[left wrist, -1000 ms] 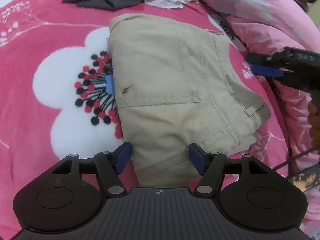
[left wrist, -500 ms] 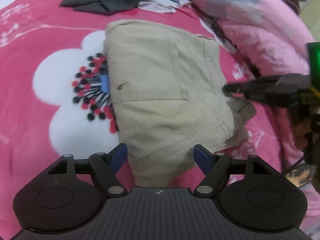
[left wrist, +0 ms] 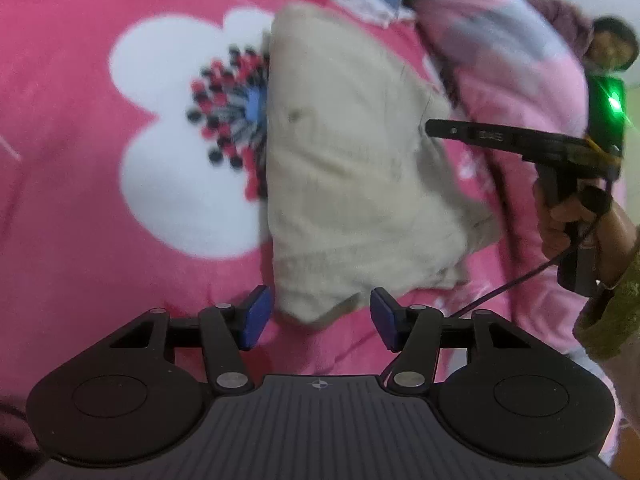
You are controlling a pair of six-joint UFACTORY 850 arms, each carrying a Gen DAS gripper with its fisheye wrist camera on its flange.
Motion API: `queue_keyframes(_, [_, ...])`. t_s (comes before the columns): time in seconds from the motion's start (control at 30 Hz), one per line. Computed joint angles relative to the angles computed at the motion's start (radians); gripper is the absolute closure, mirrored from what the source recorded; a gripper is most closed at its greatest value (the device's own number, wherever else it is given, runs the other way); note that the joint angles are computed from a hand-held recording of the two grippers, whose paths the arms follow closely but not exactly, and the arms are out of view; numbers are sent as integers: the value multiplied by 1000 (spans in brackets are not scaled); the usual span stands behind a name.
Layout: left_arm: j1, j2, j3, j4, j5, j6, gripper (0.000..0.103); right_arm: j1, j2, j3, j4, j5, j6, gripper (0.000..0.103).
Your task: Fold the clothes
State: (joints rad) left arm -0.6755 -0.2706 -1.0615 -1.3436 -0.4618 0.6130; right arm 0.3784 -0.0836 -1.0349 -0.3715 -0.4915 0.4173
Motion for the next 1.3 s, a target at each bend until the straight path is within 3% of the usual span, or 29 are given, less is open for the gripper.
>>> queue_keyframes(0.13, [66, 1, 30, -207, -75, 240, 43, 21, 1, -41, 182, 79, -228, 92])
queue_keyframes(0.2, [72, -30, 18, -258, -59, 263, 44, 37, -45, -74, 270, 98, -343, 92])
queue_keyframes(0.33, [63, -109, -11, -365, -88, 288, 51, 53, -164, -87, 129, 51, -272, 82])
queue_keyframes(0.43, [82, -118, 42, -546, -193, 426, 51, 59, -190, -182, 157, -60, -265, 81])
queue_keyframes(0.5, [105, -146, 32, -550, -265, 420, 51, 75, -174, -207, 188, -45, -332, 81])
queue_keyframes(0.6, [96, -154, 18, -544, -259, 472, 51, 101, -204, -272, 259, 0, -456, 81])
queue_keyframes(0.67, [92, -147, 21, -549, -251, 495, 51, 116, -273, -316, 210, 8, -452, 80])
queue_keyframes(0.73, [96, -152, 21, -557, -265, 499, 52, 117, -353, -351, 130, -64, -414, 76])
queue_keyframes(0.87, [102, -162, 10, -543, -292, 517, 52, 84, -383, -448, 272, -150, -479, 74])
queue_keyframes(0.9, [103, -168, -1, -529, -295, 523, 52, 86, -378, -465, 276, -147, -504, 70])
queue_keyframes(0.93, [103, -174, -11, -516, -297, 529, 52, 90, -391, -500, 281, -161, -553, 59])
queue_keyframes(1.03, [109, -192, -29, -500, -317, 547, 52, 108, -498, -650, 314, -298, -730, 56])
queue_keyframes(1.1, [111, -195, -30, -503, -323, 559, 52, 132, -582, -735, 252, -418, -839, 56])
queue_keyframes(1.2, [107, -192, -26, -509, -317, 588, 52, 153, -693, -863, 213, -563, -939, 62])
queue_keyframes(1.27, [104, -191, -24, -512, -317, 610, 52, 151, -735, -922, 231, -609, -941, 80])
queue_keyframes(1.3, [104, -188, -21, -511, -319, 619, 52, 153, -725, -909, 213, -581, -924, 85])
